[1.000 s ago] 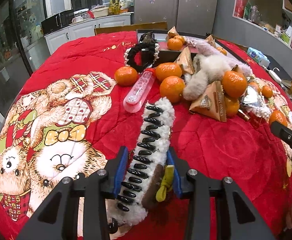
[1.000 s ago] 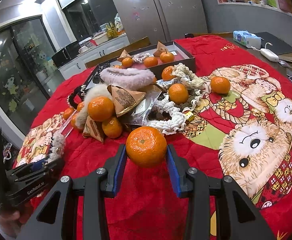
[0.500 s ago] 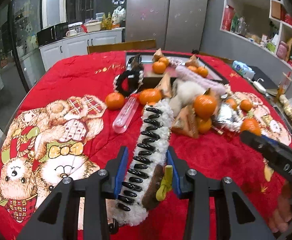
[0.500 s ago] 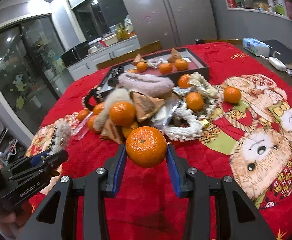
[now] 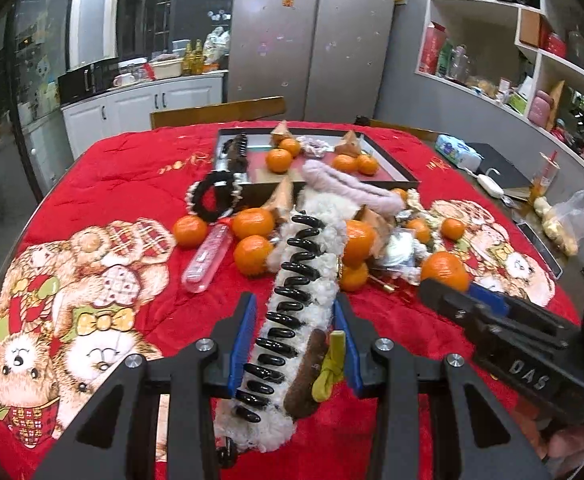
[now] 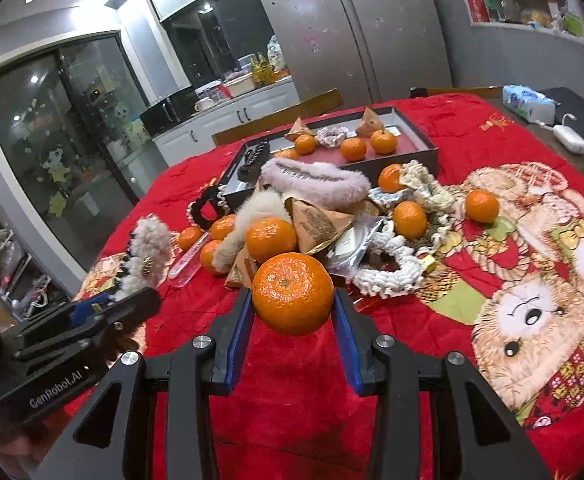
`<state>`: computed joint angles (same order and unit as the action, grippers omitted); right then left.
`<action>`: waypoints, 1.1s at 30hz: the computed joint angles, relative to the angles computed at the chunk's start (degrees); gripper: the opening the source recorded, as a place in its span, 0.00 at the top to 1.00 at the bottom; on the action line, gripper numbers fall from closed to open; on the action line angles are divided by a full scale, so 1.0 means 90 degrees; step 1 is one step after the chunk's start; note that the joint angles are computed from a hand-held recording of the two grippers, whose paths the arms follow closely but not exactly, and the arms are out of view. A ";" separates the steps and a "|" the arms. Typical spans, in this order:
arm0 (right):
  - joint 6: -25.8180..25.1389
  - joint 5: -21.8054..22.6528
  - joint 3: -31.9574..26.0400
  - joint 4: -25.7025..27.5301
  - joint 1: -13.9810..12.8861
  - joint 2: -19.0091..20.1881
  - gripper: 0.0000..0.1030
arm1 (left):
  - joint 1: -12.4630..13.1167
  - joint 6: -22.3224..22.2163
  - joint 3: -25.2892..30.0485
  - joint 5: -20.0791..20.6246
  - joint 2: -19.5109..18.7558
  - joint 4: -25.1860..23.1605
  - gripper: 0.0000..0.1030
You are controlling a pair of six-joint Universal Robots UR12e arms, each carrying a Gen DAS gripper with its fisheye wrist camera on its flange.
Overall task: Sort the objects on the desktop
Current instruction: 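Carry the strip in left tool toward the tray while right carries the mandarin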
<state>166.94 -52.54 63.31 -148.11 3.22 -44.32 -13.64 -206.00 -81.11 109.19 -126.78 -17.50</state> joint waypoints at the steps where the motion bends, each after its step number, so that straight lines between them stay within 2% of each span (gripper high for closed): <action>1: -0.0035 0.0019 -0.0003 0.0024 0.0000 0.0000 0.62 | -0.0011 0.0023 0.0034 0.0005 -0.0017 -0.0006 0.61; 7: -0.0198 0.0215 -0.0135 0.0201 -0.0012 0.0043 0.62 | -0.0019 0.0125 0.0212 -0.0092 -0.0090 -0.0073 0.61; 11: -0.0150 0.0518 -0.0447 0.0569 -0.0051 0.0194 0.62 | 0.0025 0.0133 0.0343 -0.0190 -0.0138 -0.0121 0.61; 20: -0.0179 0.0375 -0.0839 0.0641 -0.0027 0.0383 0.62 | 0.0169 0.0096 0.0606 -0.0424 -0.0263 -0.0284 0.61; 26: -0.0345 0.0375 -0.1278 0.1208 -0.0019 0.0584 0.62 | 0.0249 0.0043 0.0681 -0.0484 -0.0315 -0.0376 0.61; 33: -0.0228 0.0344 -0.1641 0.1447 -0.0016 0.0758 0.62 | 0.0303 0.0085 0.0757 -0.0396 -0.0344 -0.0404 0.61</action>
